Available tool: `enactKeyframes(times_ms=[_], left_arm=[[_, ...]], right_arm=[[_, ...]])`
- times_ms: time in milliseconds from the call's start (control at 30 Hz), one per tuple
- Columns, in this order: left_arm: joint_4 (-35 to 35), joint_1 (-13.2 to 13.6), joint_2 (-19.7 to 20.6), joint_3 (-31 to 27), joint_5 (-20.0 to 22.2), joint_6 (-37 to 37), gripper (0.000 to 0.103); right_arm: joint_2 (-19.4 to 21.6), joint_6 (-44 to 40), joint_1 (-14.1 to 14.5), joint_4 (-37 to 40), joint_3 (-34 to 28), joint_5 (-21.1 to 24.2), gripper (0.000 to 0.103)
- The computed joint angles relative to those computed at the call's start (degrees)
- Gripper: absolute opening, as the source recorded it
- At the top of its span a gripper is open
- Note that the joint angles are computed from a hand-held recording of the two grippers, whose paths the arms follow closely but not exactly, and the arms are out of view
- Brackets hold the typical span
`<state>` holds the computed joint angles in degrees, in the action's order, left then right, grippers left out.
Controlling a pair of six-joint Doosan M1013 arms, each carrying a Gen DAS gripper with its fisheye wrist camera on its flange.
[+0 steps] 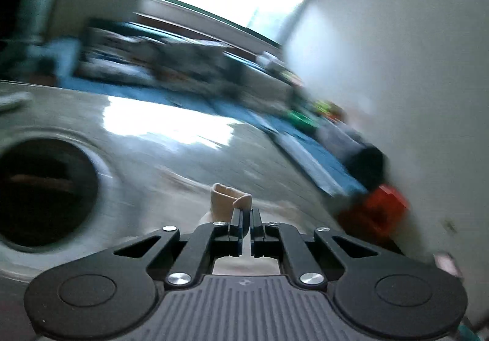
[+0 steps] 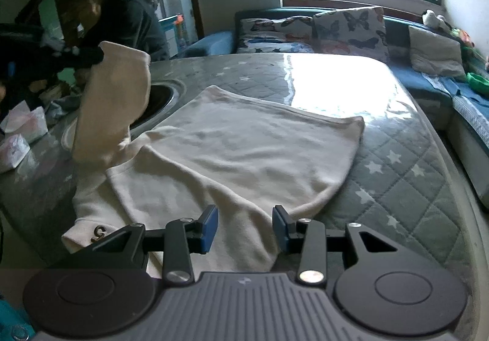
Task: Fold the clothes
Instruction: 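Fold the held side edge over the body and open the left gripper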
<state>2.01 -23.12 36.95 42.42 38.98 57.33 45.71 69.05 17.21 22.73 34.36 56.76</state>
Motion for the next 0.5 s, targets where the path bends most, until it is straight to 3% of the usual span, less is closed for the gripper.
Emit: enactKeyframes(times_ms=[67, 133, 333, 500], left_arm=[[-11.6, 0.3, 1.0, -0.8, -0.1, 11.0, 0.005], [-19.1, 0.2, 2.6, -2.7, 2.8, 19.7, 0.005], [-17.2, -1.0, 7.0, -9.0, 14.3, 24.0, 0.011], [-14.5, -0.9, 5.0, -5.0, 12.4, 23.4, 0.026]], right_arm=[[-0.3, 0.8, -0.2, -0.1, 0.5, -0.4, 0.039], [-0.5, 1.6, -0.3, -0.4, 1.1, -0.9, 0.039], [-1.6, 3.6, -0.7, -1.8, 2.8, -3.2, 0.039], [-2.0, 3.7, -0.9, -0.2, 3.1, -3.4, 0.038]])
